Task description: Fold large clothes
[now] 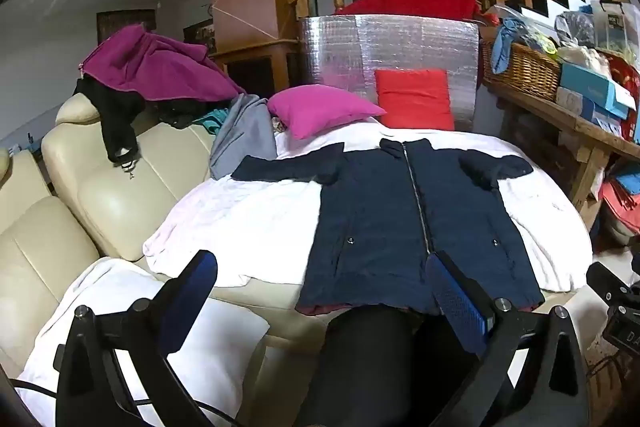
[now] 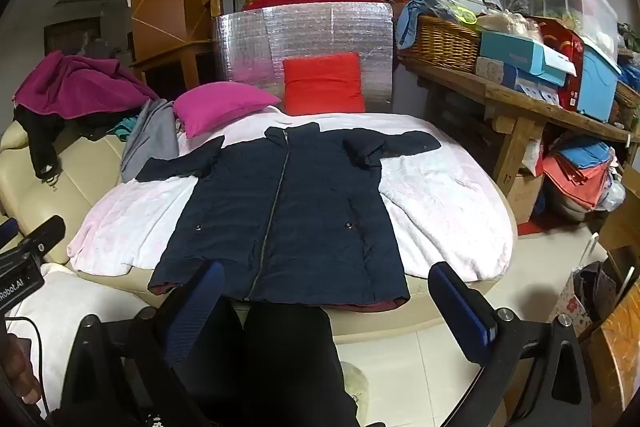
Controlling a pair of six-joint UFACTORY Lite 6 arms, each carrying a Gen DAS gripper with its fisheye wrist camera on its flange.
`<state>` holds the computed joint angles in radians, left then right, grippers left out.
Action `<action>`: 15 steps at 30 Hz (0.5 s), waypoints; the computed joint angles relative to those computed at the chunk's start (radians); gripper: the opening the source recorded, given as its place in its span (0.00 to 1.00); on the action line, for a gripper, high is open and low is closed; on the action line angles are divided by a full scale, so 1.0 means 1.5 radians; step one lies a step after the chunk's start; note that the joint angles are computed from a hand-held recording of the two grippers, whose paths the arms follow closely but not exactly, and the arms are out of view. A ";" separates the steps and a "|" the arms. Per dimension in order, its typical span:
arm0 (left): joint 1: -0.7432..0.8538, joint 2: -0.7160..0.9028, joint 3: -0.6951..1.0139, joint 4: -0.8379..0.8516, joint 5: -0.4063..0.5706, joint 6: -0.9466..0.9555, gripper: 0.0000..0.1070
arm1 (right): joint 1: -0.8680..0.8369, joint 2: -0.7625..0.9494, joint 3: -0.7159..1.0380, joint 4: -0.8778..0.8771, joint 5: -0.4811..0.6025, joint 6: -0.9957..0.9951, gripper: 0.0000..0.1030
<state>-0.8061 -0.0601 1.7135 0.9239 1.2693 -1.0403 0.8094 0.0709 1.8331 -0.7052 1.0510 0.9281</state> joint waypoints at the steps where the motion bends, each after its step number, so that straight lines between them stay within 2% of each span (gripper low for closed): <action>1: 0.002 0.002 0.002 -0.004 -0.004 0.002 0.96 | -0.001 -0.001 -0.001 0.002 -0.002 0.000 1.00; 5: 0.026 0.022 0.032 -0.027 -0.027 0.033 0.96 | -0.010 -0.017 -0.024 0.005 -0.012 -0.003 1.00; 8: 0.064 0.008 0.026 -0.055 -0.058 0.067 0.96 | -0.004 0.001 0.001 0.003 -0.001 0.001 1.00; 10: 0.041 -0.003 0.010 -0.032 -0.043 0.037 0.96 | -0.003 0.002 0.005 0.003 0.002 0.001 1.00; 12: 0.063 -0.031 -0.034 -0.030 -0.062 0.024 0.96 | -0.008 0.005 0.003 0.004 -0.002 0.002 1.00; 15: 0.040 -0.028 -0.016 -0.012 -0.026 0.002 0.96 | -0.010 0.003 0.007 0.005 -0.001 0.002 1.00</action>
<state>-0.7466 -0.1015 1.6891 0.9064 1.2301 -1.0367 0.7942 0.0761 1.8432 -0.6974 1.0498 0.9315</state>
